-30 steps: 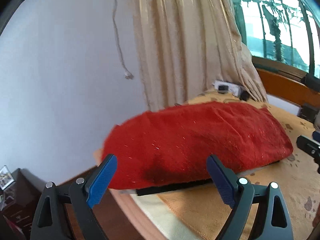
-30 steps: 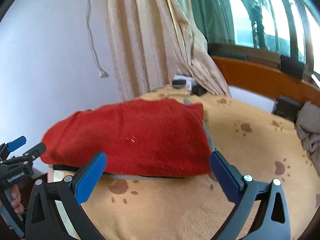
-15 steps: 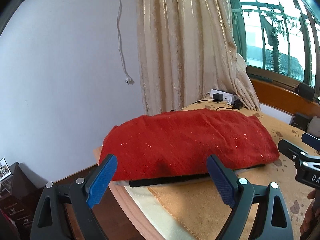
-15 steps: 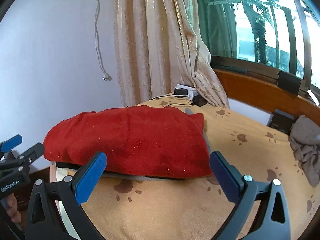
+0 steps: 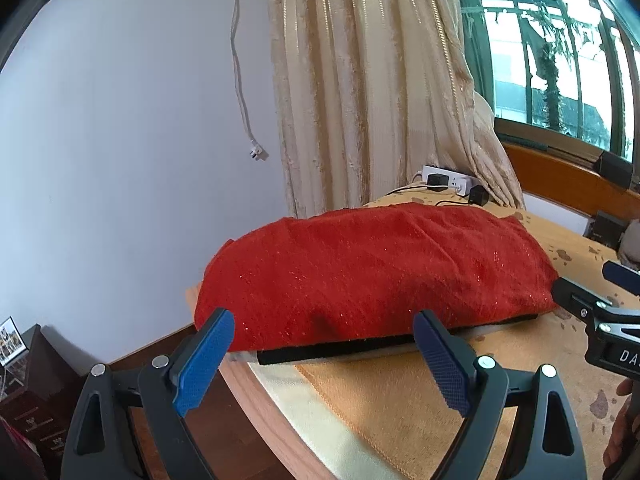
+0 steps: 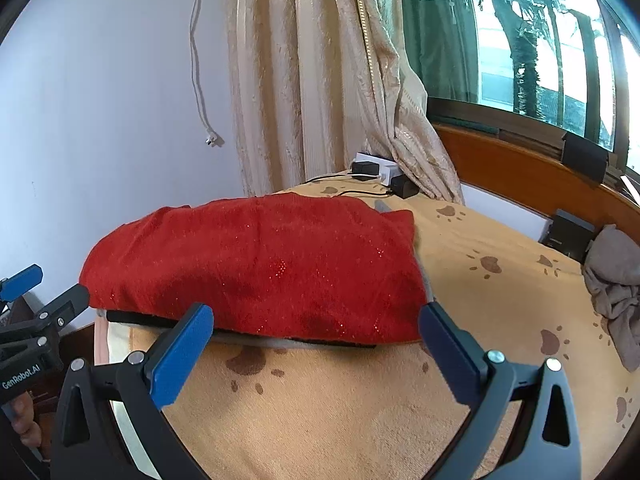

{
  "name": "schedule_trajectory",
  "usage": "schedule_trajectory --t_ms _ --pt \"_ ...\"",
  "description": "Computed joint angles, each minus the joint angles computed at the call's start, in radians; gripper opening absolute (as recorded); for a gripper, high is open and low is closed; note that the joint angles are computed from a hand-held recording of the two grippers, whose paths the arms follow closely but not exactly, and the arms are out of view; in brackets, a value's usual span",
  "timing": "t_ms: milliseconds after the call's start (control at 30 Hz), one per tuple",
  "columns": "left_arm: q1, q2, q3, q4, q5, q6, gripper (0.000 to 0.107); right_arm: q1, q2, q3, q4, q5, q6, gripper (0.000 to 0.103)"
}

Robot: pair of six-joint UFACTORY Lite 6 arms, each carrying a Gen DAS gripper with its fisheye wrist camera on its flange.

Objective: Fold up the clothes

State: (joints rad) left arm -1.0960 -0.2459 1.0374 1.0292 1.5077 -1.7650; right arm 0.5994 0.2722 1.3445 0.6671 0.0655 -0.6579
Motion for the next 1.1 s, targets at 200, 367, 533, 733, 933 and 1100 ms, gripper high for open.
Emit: schedule_trajectory --t_ms 200,367,533,733,933,1100 --pt "0.003 0.006 0.003 -0.006 -0.012 0.012 0.093 -0.001 0.002 -0.001 0.024 0.0 -0.02 0.103" --pt "0.009 0.007 0.002 -0.019 -0.022 0.016 0.093 0.004 -0.001 -0.006 0.031 -0.005 -0.028 0.103" --pt "0.012 0.007 0.001 -0.025 -0.026 0.018 0.093 0.008 -0.004 -0.011 0.102 -0.006 -0.103 0.103" --pt "0.012 0.005 0.001 -0.03 -0.024 0.016 0.093 0.013 -0.011 -0.019 0.225 -0.006 -0.226 0.103" --pt "0.011 0.001 -0.005 -0.035 -0.024 0.01 0.093 0.02 -0.014 -0.023 0.271 -0.007 -0.273 0.103" --pt "0.009 0.001 -0.007 -0.041 -0.022 0.006 0.093 0.027 -0.018 -0.03 0.289 -0.009 -0.295 0.103"
